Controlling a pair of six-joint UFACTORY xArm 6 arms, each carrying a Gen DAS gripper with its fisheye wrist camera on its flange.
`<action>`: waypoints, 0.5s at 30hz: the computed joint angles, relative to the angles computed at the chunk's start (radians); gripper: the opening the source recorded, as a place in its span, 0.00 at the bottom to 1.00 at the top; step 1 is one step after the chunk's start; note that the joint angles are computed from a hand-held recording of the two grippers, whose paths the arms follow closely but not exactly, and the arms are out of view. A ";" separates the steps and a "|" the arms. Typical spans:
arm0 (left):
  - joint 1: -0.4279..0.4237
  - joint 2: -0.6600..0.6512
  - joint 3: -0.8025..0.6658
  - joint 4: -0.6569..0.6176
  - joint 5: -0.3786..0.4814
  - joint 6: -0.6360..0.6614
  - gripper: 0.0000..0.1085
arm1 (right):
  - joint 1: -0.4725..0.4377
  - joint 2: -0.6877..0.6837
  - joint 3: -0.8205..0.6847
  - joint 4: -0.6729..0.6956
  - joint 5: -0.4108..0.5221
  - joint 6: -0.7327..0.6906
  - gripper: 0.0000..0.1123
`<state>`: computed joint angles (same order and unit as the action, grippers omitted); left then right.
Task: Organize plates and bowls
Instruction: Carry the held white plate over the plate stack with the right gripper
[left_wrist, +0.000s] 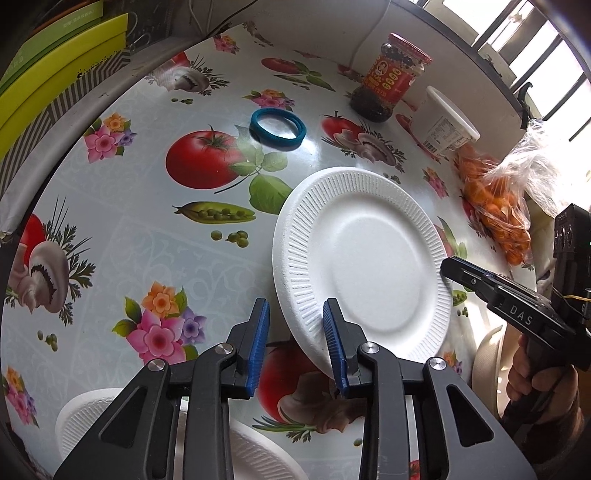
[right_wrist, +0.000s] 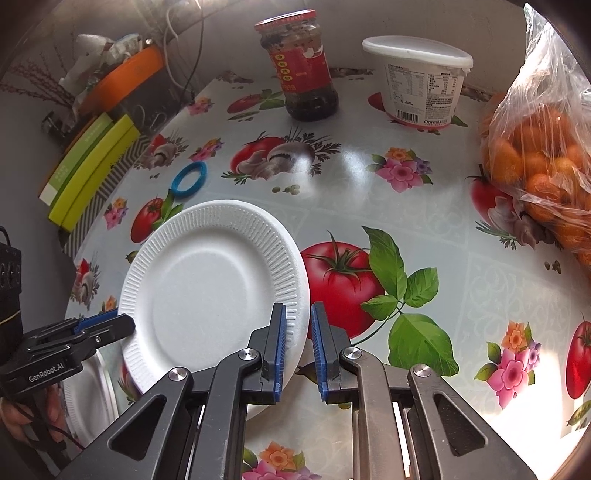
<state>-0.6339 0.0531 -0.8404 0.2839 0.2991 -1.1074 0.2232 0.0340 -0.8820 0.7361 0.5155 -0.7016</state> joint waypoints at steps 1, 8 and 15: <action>0.000 -0.002 0.002 0.004 -0.003 -0.004 0.29 | 0.000 -0.001 0.001 0.001 -0.002 0.000 0.13; 0.002 -0.016 0.014 0.064 -0.011 -0.062 0.21 | 0.002 -0.018 0.014 0.013 -0.007 -0.006 0.13; -0.004 -0.042 0.022 0.178 0.005 -0.148 0.21 | 0.005 -0.052 0.042 0.025 -0.016 -0.018 0.13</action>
<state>-0.6383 0.0109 -0.8188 0.4619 0.3039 -1.2552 0.2280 -0.0181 -0.8402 0.7615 0.4991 -0.7200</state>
